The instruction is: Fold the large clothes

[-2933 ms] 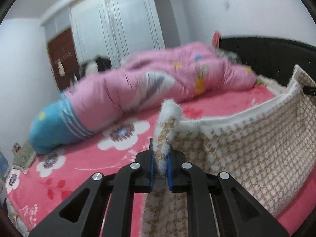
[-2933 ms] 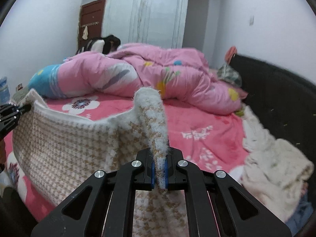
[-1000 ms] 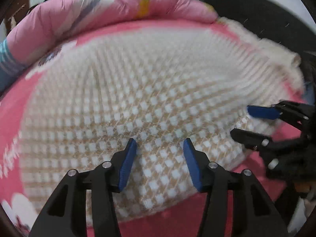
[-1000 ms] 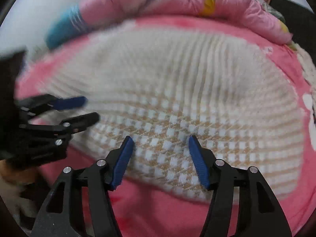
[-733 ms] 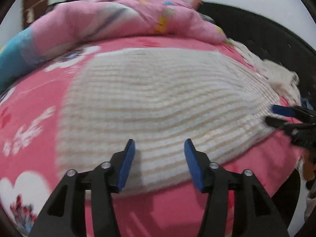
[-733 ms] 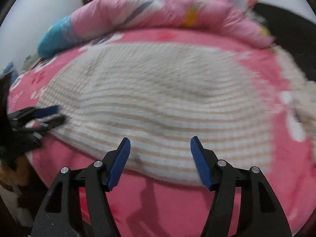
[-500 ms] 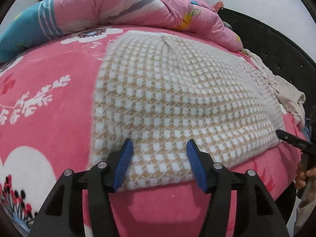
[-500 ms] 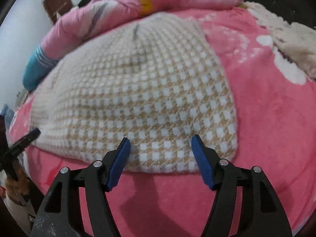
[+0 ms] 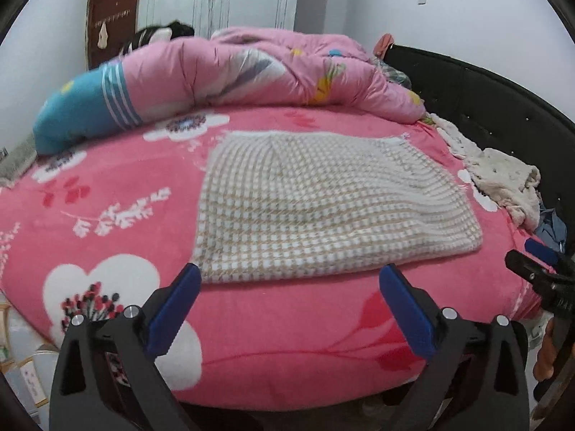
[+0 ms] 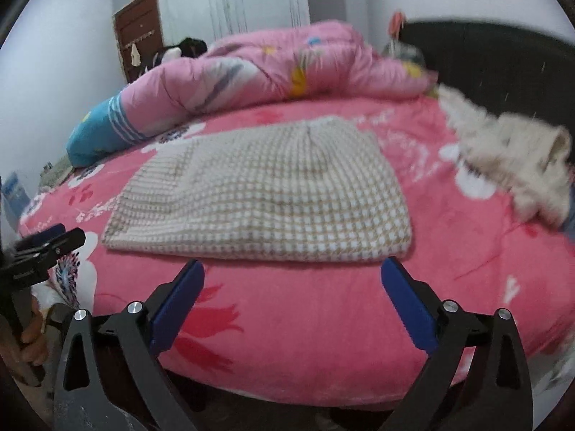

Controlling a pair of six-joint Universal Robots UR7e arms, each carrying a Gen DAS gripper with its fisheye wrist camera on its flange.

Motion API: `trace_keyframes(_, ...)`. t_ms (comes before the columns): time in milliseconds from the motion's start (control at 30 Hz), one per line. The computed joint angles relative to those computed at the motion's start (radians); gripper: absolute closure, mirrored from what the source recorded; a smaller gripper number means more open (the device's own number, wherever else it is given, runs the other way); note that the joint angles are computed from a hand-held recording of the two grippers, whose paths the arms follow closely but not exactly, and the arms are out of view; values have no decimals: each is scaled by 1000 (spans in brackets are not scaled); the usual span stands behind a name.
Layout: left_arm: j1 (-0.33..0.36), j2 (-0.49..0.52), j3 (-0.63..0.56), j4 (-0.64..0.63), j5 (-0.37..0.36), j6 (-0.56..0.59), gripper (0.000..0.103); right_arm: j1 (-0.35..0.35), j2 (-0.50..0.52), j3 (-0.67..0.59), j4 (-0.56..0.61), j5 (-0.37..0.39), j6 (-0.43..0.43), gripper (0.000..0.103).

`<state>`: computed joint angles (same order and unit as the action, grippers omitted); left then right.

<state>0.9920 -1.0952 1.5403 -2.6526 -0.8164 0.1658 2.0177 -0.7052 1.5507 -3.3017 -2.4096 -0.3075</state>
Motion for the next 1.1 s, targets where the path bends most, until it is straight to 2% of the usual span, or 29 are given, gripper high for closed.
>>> trace_keyframes(100,-27,-12,29,-60,5,37,5,30,52,-39,-125,-56,-127,8)
trace_keyframes(167,-52,-6,55,-137,70,65,5,40,67,-46,-180,-60,-175,8)
trace_keyframes(267,-80,18,72,-212,169,98,5,48,73,-39,-226,-41,-179,8)
trace_keyframes(300,-88,26,78,-232,200,110,5,48,76,-39,-234,-44,-174,8)
trace_keyframes(367,-93,26,87,-217,205,98,5,43,68,-29,-203,-30,-147,8)
trace_keyframes(433,-93,24,87,-158,203,45,5,36,55,-17,-154,-11,-107,8)
trace_keyframes(567,-84,39,80,-75,223,-53,5,22,44,-19,-59,-22,-7,8)
trace_keyframes(667,-75,45,70,-2,207,-121,5,14,44,-23,-4,-32,37,8)
trace_keyframes(800,-64,54,46,99,196,-200,5,9,54,-33,44,-49,63,8)
trace_keyframes(1100,-54,63,23,202,175,-262,5,-1,58,-42,142,-57,118,8)
